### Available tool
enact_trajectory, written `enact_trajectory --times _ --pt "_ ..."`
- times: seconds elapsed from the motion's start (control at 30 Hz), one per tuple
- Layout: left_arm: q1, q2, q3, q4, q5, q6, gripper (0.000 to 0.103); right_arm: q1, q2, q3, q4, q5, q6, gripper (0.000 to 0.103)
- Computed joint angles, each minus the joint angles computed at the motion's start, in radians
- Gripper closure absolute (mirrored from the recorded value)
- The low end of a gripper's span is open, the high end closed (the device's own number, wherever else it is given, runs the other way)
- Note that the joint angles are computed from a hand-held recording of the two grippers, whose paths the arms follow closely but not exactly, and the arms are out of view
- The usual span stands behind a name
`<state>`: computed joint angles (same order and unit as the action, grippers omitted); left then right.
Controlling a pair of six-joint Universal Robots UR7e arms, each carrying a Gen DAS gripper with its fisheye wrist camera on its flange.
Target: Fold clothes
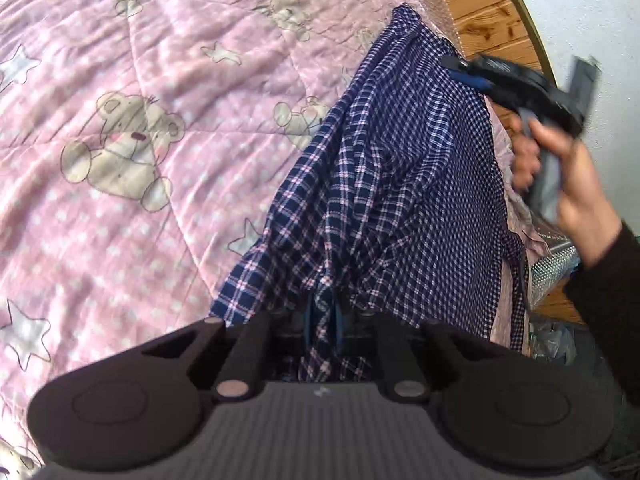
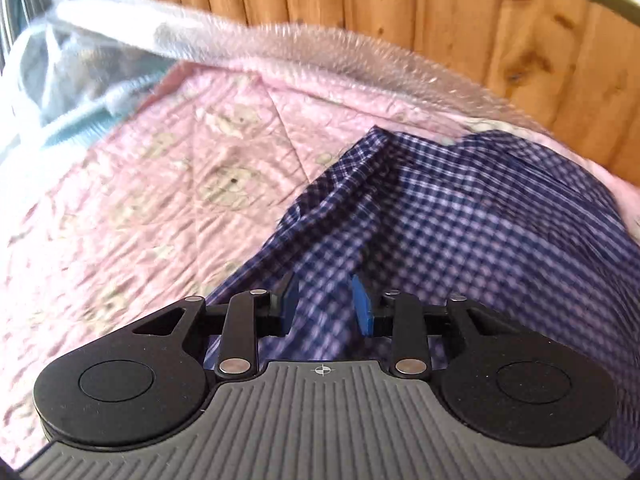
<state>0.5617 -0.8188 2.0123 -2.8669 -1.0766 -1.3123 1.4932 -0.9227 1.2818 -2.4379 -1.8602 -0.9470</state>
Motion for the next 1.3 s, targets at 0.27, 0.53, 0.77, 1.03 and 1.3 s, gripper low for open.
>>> enact_trajectory --times 0.27,0.53,0.77,1.03,1.3 --pt "-0.058 -0.074 -0.006 0.193 0.054 -0.062 0.089 0.018 0.079 -0.106 0.047 -0.034 0.012 0.071" --pt "-0.05 -0.016 -0.093 0.044 0.089 0.162 0.085 -0.074 -0.307 0.283 0.122 0.141 0.011 0.071" --pt "0.011 0.084 -0.213 0.296 0.0 0.16 0.095 -0.153 -0.409 0.444 0.032 0.187 0.007 0.069" --pt "0.028 0.096 -0.318 0.482 -0.053 0.236 0.095 -0.263 -0.582 0.502 0.004 0.25 0.159 0.055" --pt "-0.015 0.116 -0.399 0.518 -0.084 0.503 0.07 -0.591 -0.816 0.404 -0.062 0.277 0.599 0.048"
